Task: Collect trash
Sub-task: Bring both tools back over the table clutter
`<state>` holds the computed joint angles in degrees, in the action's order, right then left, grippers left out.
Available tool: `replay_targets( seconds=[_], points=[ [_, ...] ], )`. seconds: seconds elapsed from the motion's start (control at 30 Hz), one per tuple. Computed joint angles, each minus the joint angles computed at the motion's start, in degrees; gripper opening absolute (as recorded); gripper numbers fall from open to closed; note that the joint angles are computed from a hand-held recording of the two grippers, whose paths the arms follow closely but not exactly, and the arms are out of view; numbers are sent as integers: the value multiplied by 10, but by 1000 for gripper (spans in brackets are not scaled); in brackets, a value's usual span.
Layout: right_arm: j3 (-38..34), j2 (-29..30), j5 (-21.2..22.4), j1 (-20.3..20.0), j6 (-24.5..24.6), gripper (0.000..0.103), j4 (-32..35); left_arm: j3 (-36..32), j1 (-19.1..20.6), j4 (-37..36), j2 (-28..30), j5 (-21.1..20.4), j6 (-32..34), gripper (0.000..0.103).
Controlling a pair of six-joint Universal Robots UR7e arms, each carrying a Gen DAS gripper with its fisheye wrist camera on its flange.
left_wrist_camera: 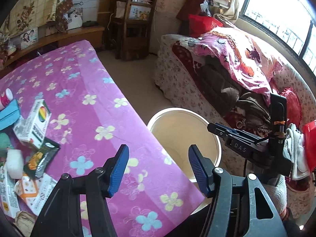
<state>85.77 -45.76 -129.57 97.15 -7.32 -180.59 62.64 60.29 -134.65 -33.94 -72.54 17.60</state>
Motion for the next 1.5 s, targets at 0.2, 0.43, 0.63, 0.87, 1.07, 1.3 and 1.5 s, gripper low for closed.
replay_targets(
  seconds=[0.2, 0.43, 0.63, 0.87, 1.07, 1.3, 1.5],
  points=[
    [-19, 22, 8, 24, -34, 103, -13, 31, 6, -34, -32, 7, 11, 64],
    [-60, 60, -20, 58, -71, 103, -17, 58, 20, -65, -72, 20, 12, 64],
    [-90, 86, -26, 73, -65, 103, 2, 81, 34, -106, -103, 59, 27, 64],
    [-136, 132, -39, 97, -101, 103, -1, 101, 54, -162, -135, 106, 46, 64],
    [-177, 165, -32, 112, -95, 103, 25, 113, 70, -197, -153, 126, 55, 64],
    [-218, 196, -25, 123, -89, 103, 60, 118, 89, -201, -168, 131, 48, 64],
    [-245, 217, -24, 132, -89, 103, 77, 128, 99, -210, -175, 141, 55, 64]
  ],
)
